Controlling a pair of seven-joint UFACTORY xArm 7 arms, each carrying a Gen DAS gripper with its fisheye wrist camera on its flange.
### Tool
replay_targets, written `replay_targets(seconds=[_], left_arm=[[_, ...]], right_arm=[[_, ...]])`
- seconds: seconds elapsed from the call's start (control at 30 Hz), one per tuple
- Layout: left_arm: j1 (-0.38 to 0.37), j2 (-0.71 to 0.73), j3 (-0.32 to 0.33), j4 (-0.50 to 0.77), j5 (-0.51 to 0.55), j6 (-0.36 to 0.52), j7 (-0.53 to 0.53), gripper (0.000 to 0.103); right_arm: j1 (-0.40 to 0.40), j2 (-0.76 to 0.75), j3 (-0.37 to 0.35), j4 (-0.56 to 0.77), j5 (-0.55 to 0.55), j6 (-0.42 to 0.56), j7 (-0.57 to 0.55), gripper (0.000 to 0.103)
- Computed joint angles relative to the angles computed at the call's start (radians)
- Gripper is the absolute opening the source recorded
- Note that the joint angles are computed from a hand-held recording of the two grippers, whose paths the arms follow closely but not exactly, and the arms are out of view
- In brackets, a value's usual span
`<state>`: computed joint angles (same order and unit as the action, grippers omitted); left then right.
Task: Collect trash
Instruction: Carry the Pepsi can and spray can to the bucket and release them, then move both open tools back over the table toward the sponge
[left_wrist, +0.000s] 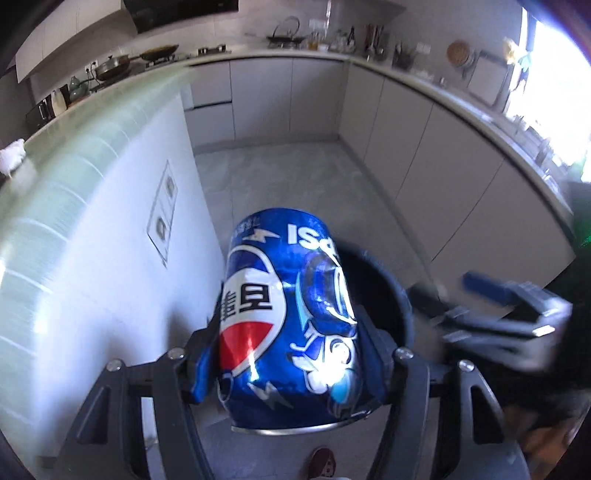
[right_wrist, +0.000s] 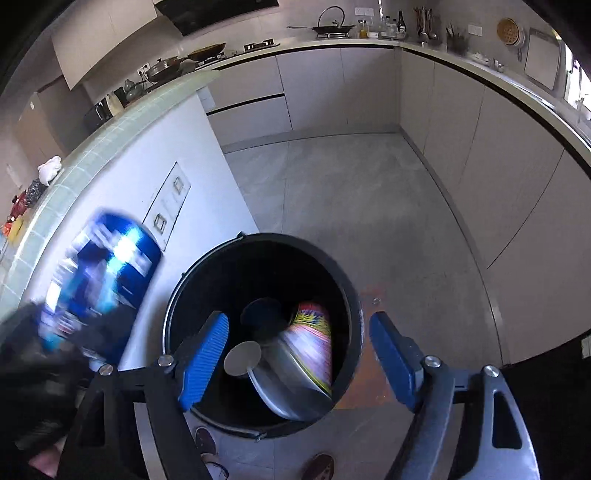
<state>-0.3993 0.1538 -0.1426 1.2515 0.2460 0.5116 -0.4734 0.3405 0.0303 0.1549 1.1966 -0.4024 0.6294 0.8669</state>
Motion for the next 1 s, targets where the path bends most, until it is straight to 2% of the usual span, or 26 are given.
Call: replay_targets(seconds=[0.07, 0.17, 0.23, 0.27, 0.4, 0.57, 0.8, 0.93, 1.0], left_arm=[[-0.009, 0.049, 0.001, 0.044, 0.003, 0.034, -0.010, 0.066], [-0.041, 0.113, 0.021, 0.124, 0.052, 0.105, -0.060, 0.066], [-0.042, 0.131, 0.024, 0.158, 0.046, 0.134, -0.050, 0.071], [-0.051, 0.135, 0.031, 0.171, 0.062, 0.143, -0.061, 0.078], [-0.075, 0.127, 0.041, 0.190, 0.107, 0.156, -0.103, 0.084], [-0.067, 0.075, 0.031, 0.192, 0.105, 0.158, -0.129, 0.084], [-0.011, -0.056, 0.010, 0.164, 0.051, 0.171, -0.096, 0.084], [0.048, -0.159, 0.013, 0.117, -0.007, 0.162, -0.027, 0.084], [0.084, -0.211, 0.020, 0.082, -0.020, 0.152, -0.009, 0.084]], right_arm=[[0.004, -0.023, 0.001, -0.013, -0.064, -0.003, 0.037, 0.080], [-0.009, -0.062, 0.004, -0.043, -0.090, 0.001, 0.050, 0.080], [-0.019, -0.073, 0.013, -0.039, -0.133, 0.024, 0.079, 0.080], [-0.023, -0.081, 0.015, -0.041, -0.140, 0.026, 0.083, 0.080], [-0.040, -0.113, 0.026, -0.051, -0.155, 0.038, 0.117, 0.080], [-0.053, -0.140, 0.049, -0.033, -0.168, 0.066, 0.144, 0.080], [-0.023, -0.108, 0.084, 0.103, -0.205, 0.157, 0.200, 0.080], [0.035, -0.035, 0.104, 0.258, -0.255, 0.249, 0.244, 0.080], [0.090, 0.038, 0.112, 0.388, -0.298, 0.315, 0.274, 0.080]])
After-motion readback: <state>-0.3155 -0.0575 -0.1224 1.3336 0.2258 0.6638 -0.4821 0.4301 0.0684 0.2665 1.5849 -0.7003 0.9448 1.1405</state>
